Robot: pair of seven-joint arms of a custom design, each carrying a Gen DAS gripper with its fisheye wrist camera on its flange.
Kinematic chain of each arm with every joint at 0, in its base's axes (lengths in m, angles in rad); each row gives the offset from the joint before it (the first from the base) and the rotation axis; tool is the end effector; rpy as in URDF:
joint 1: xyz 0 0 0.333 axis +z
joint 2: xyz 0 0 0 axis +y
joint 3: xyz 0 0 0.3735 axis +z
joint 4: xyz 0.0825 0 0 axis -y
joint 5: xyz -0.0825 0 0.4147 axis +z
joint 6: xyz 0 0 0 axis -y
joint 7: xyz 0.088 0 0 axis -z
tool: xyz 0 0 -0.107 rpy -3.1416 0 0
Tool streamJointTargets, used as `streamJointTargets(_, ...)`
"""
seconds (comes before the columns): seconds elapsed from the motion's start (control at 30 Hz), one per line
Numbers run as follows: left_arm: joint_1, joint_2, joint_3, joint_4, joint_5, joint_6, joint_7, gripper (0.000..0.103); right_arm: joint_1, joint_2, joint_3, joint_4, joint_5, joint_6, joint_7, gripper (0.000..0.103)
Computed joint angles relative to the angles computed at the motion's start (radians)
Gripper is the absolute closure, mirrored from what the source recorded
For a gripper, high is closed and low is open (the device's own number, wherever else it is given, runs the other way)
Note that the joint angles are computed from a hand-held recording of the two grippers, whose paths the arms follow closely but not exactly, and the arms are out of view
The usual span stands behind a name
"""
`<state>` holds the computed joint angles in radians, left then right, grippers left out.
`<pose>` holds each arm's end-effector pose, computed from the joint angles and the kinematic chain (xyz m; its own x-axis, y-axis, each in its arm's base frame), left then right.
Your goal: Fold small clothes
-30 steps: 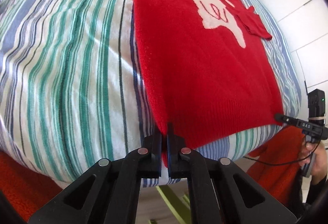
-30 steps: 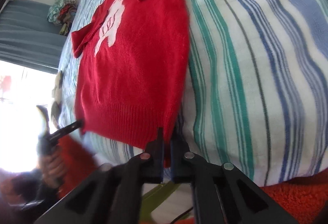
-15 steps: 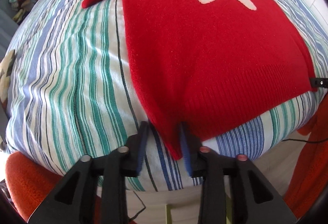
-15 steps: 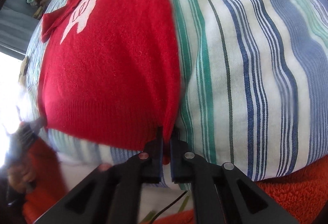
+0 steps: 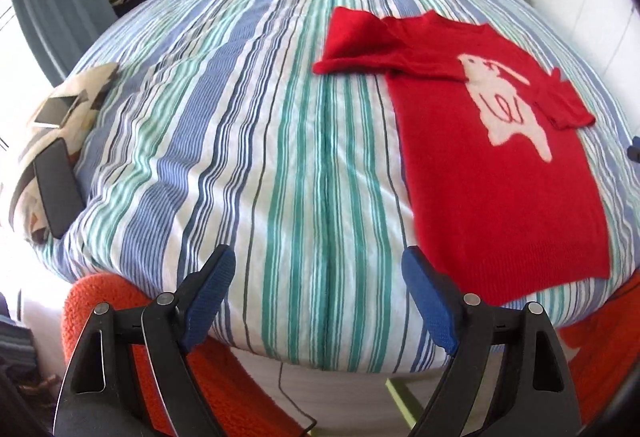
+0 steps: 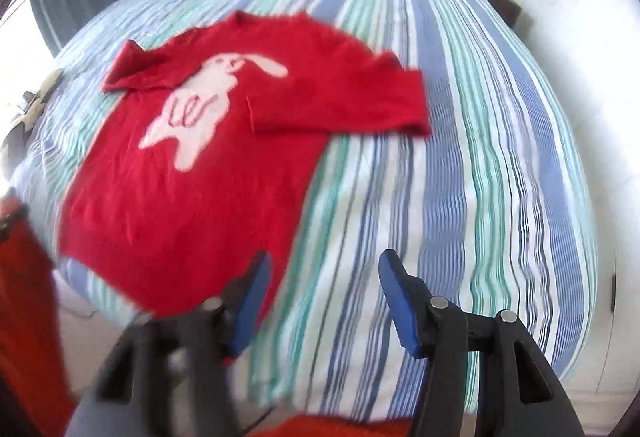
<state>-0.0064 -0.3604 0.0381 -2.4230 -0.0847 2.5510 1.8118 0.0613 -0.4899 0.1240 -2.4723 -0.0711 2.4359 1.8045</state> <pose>0.4776 0.0178 0.5351 -0.1428 -0.9894 -0.0257 -0.8703 0.1379 -0.4729 0.4283 0.0867 0.5517 -0.0107 -0.9997 0.0201 -0.8948 0.0006 -0.4464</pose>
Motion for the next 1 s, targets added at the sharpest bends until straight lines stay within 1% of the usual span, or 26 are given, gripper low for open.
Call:
streamJointTargets(0.03, -0.001, 0.004, 0.000, 0.004, -0.015, 0.000, -0.015, 0.016, 0.021, 0.054, -0.017, 0.026, 0.007, 0.073, -0.056, 0.043)
streamJointTargets(0.1, -0.010, 0.002, 0.002, -0.005, -0.045, 0.003, -0.033, 0.016, 0.067, 0.174, -0.049, 0.078, 0.042, 0.183, -0.183, 0.043)
streamJointTargets(0.13, -0.013, -0.008, 0.000, -0.013, -0.049, -0.005, -0.035, 0.016, 0.079, 0.259, -0.045, 0.127, 0.051, 0.219, -0.212, 0.043)
streamJointTargets(0.17, -0.011, -0.012, -0.004, -0.021, -0.041, -0.004, -0.038, 0.016, 0.090, 0.320, -0.050, 0.158, 0.061, 0.238, -0.247, 0.044)
streamJointTargets(0.2, -0.003, -0.023, -0.013, -0.034, -0.019, 0.000, -0.048, 0.016, 0.092, 0.379, -0.047, 0.189, 0.046, 0.252, -0.256, 0.044)
streamJointTargets(0.23, 0.007, -0.032, -0.019, -0.045, 0.006, 0.003, -0.058, 0.016, 0.094, 0.438, -0.042, 0.223, 0.010, 0.270, -0.231, 0.044)
streamJointTargets(0.3, 0.026, -0.034, -0.027, -0.057, 0.051, 0.001, -0.083, 0.016, 0.103, 0.528, -0.061, 0.268, -0.068, 0.301, -0.166, 0.045)
streamJointTargets(0.33, 0.033, -0.033, -0.026, -0.058, 0.066, -0.003, -0.093, 0.016, 0.108, 0.552, -0.077, 0.272, -0.062, 0.319, -0.148, 0.058)
streamJointTargets(0.37, 0.039, -0.035, -0.020, -0.061, 0.073, -0.006, -0.101, 0.016, 0.110, 0.568, -0.088, 0.275, -0.019, 0.345, -0.142, 0.084)
streamJointTargets(0.4, 0.042, -0.036, -0.013, -0.066, 0.075, -0.004, -0.106, 0.016, 0.109, 0.565, -0.105, 0.269, 0.006, 0.366, -0.118, 0.095)
streamJointTargets(0.43, 0.046, -0.034, -0.006, -0.067, 0.074, -0.003, -0.111, 0.016, 0.102, 0.545, -0.116, 0.253, 0.050, 0.388, -0.109, 0.096)
streamJointTargets(0.47, 0.050, -0.031, -0.001, -0.067, 0.073, -0.005, -0.118, 0.016, 0.094, 0.515, -0.131, 0.229, 0.062, 0.418, -0.084, 0.097)
streamJointTargets(0.53, 0.058, -0.020, 0.005, -0.063, 0.069, -0.015, -0.135, 0.016, 0.053, 0.436, -0.161, 0.172, -0.030, 0.457, 0.034, 0.097)
streamJointTargets(0.6, 0.056, -0.008, 0.012, -0.056, 0.049, -0.026, -0.143, 0.016, -0.040, 0.339, -0.170, 0.105, -0.091, 0.477, 0.153, 0.097)
streamJointTargets(0.67, 0.052, -0.001, 0.015, -0.050, 0.028, -0.030, -0.144, 0.016, -0.160, 0.243, -0.169, 0.038, -0.122, 0.477, 0.256, 0.097)
streamJointTargets(0.77, 0.042, -0.001, 0.007, -0.048, 0.015, -0.026, -0.141, 0.016, -0.290, 0.154, -0.197, -0.032, -0.077, 0.427, 0.291, 0.097)
streamJointTargets(0.8, 0.039, -0.001, 0.003, -0.047, 0.016, -0.028, -0.139, 0.016, -0.314, 0.139, -0.213, -0.051, -0.050, 0.415, 0.280, 0.097)
streamJointTargets(0.87, 0.034, -0.004, -0.008, -0.047, 0.025, -0.032, -0.138, 0.016, -0.319, 0.119, -0.258, -0.085, 0.040, 0.400, 0.234, 0.097)
streamJointTargets(0.97, 0.029, -0.017, -0.021, -0.051, 0.047, -0.030, -0.141, 0.016, -0.268, 0.121, -0.331, -0.125, 0.212, 0.417, 0.142, 0.097)
streamJointTargets(1.0, 0.026, -0.023, -0.022, -0.053, 0.051, -0.028, -0.141, 0.016, -0.234, 0.134, -0.363, -0.132, 0.283, 0.439, 0.101, 0.096)
